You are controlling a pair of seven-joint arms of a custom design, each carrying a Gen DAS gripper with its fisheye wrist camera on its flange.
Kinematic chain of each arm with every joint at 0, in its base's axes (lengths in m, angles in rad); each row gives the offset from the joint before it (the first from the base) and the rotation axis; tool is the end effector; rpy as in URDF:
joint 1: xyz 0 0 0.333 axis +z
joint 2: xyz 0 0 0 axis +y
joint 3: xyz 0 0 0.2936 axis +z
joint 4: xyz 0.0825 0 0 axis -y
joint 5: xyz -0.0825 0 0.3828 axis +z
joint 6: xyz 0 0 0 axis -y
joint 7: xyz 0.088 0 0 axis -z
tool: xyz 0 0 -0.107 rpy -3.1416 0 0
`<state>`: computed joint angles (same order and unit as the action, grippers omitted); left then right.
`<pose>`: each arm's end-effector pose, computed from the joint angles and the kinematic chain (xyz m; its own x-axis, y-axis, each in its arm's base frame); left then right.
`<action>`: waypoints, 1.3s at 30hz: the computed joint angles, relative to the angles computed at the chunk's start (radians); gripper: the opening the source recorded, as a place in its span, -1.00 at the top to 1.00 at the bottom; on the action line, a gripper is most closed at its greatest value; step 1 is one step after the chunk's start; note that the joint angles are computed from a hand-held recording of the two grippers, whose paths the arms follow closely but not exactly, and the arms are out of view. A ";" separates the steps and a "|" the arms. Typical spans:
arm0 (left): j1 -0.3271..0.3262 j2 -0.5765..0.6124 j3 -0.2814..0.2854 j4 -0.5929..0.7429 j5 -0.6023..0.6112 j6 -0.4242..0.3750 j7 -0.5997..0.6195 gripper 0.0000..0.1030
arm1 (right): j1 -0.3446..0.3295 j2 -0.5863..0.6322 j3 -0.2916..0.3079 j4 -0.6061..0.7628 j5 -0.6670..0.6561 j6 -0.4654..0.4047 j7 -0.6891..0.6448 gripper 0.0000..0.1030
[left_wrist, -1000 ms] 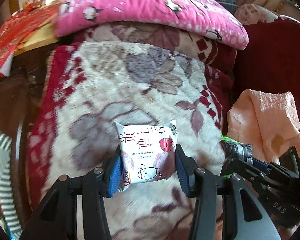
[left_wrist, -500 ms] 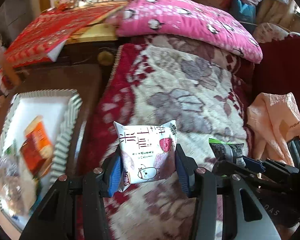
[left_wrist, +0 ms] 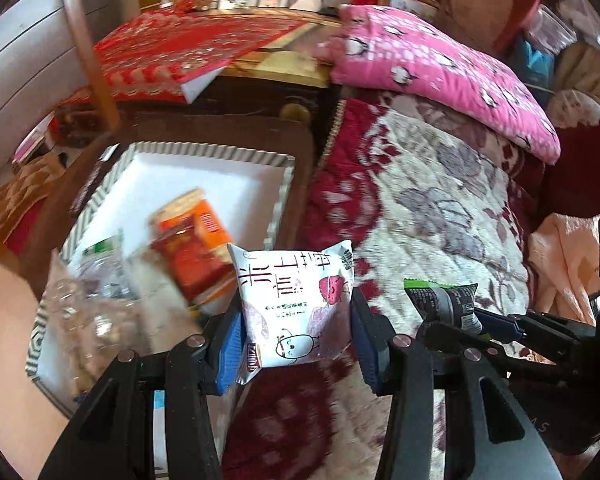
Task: Organize snacks
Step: 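Carry the white pouch and green-black pack into the tray and open both grippers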
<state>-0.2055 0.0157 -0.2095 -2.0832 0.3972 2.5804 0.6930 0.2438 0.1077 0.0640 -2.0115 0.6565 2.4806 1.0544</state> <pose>0.5338 -0.2422 0.4486 0.1477 -0.9838 0.1020 -0.8382 -0.1792 -0.5151 0.5756 0.1797 0.4173 0.4160 -0.8377 -0.3538 -0.8634 -0.2417 -0.4429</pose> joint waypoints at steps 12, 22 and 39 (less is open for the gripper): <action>0.069 -0.200 0.060 -0.203 -0.021 0.019 -0.034 0.08 | 0.068 0.071 0.040 0.120 -0.061 -0.035 -0.010 0.25; 0.115 -0.238 0.095 -0.277 -0.050 0.020 -0.045 0.08 | 0.152 0.248 0.061 0.351 -0.181 -0.108 0.015 0.25; 0.141 -0.187 0.080 -0.248 -0.020 0.033 -0.089 -0.12 | 0.181 0.394 0.059 0.525 -0.220 -0.144 0.091 -0.01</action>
